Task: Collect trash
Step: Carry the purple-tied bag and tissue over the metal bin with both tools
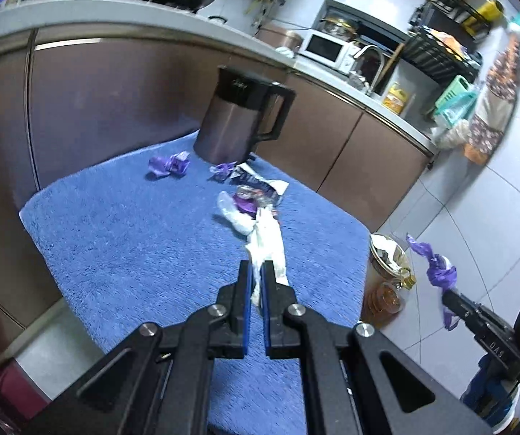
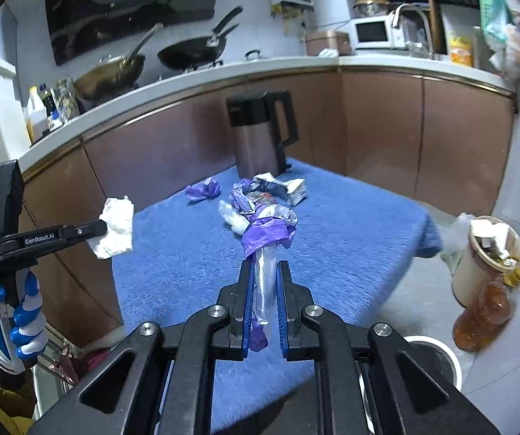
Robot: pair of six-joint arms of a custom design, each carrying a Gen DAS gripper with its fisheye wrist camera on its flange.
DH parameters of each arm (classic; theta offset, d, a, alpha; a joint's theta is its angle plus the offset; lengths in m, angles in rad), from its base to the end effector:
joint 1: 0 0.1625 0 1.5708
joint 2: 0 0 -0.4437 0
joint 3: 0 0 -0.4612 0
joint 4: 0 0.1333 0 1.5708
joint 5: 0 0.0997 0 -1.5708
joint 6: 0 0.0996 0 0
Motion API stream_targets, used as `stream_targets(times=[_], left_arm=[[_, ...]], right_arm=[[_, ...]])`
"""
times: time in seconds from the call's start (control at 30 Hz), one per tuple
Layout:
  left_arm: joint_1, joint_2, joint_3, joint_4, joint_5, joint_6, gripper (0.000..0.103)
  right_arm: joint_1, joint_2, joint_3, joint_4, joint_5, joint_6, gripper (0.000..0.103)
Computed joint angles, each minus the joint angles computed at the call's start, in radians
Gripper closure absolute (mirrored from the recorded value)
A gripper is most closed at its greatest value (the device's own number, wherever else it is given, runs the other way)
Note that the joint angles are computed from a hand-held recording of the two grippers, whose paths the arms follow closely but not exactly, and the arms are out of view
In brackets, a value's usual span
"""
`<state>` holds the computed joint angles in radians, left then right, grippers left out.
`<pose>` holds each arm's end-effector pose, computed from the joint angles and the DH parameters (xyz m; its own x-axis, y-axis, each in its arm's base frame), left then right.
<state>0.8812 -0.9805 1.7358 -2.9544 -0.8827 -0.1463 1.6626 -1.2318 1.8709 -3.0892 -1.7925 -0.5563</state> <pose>-0.2992 -0.6718 0.2113 -0.8996 0.1103 -0.4226 0.3877 0.6472 -0.6564 0.1711 -0.6432 0.3207 -0.8073 -0.2680 0.5258 -0.5708 0.5811 -0.5801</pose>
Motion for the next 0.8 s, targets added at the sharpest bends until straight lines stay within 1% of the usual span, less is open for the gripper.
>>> stream_targets(times=[0.13, 0.23, 0.37, 0.63, 0.8], left_arm=[[-0.045, 0.017, 0.015, -0.020, 0.015, 0.035, 0.099], [-0.074, 0.040, 0.011, -0.014, 0.012, 0.057, 0.099], [-0.108, 0.092, -0.013, 0.005, 0.006, 0.104, 0.099], [-0.144, 0.200, -0.083, 0.054, -0.026, 0.178, 0.099], [-0.153, 0.261, -0.133, 0.083, -0.044, 0.219, 0.099]], right_arm=[[-0.013, -0.065, 0.065, -0.053, -0.014, -0.006, 0.091], [-0.033, -0.109, 0.105, -0.082, -0.016, -0.001, 0.091], [-0.063, -0.157, 0.149, -0.119, -0.030, 0.007, 0.091], [-0.141, -0.196, 0.179, -0.152, -0.032, 0.043, 0.091], [-0.193, -0.205, 0.180, -0.145, -0.017, 0.077, 0.091]])
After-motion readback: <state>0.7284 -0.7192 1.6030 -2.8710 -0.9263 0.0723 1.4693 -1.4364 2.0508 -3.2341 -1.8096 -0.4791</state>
